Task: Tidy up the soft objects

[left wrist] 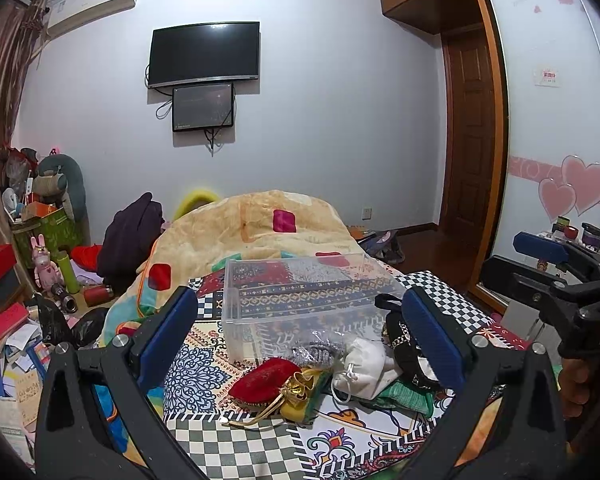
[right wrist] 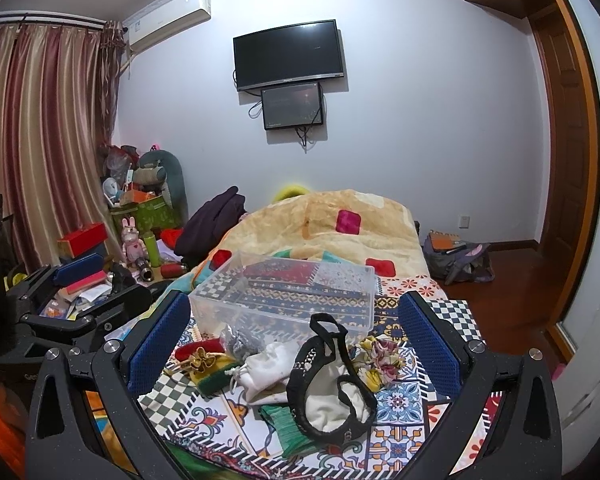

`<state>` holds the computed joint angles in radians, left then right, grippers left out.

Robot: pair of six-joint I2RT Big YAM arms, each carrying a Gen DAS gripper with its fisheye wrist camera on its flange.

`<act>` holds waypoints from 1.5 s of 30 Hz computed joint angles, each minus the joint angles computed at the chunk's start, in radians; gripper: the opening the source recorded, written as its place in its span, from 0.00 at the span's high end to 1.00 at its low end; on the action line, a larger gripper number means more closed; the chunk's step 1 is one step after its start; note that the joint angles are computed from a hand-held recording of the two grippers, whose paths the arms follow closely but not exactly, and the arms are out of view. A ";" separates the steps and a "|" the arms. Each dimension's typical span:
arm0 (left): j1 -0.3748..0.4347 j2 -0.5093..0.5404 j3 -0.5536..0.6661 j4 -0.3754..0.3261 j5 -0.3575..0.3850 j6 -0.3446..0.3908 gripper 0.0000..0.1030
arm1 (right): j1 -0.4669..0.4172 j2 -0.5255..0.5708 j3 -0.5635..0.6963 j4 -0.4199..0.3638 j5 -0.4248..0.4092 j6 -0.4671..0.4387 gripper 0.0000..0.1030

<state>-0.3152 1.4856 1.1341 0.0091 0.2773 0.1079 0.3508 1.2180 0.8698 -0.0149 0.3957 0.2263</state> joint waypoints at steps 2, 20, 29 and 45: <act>-0.002 -0.003 0.001 -0.002 -0.001 0.000 0.00 | 0.000 0.000 0.000 0.000 0.000 0.000 0.00; -0.002 -0.006 -0.002 -0.001 -0.001 0.000 0.00 | 0.008 -0.004 -0.001 0.002 0.003 -0.004 0.00; -0.008 0.054 0.067 -0.131 0.010 0.020 0.00 | -0.035 0.027 0.028 -0.098 -0.060 0.044 0.00; 0.012 0.230 0.213 -0.300 0.062 -0.009 0.23 | -0.132 0.151 0.089 -0.249 -0.248 0.125 0.39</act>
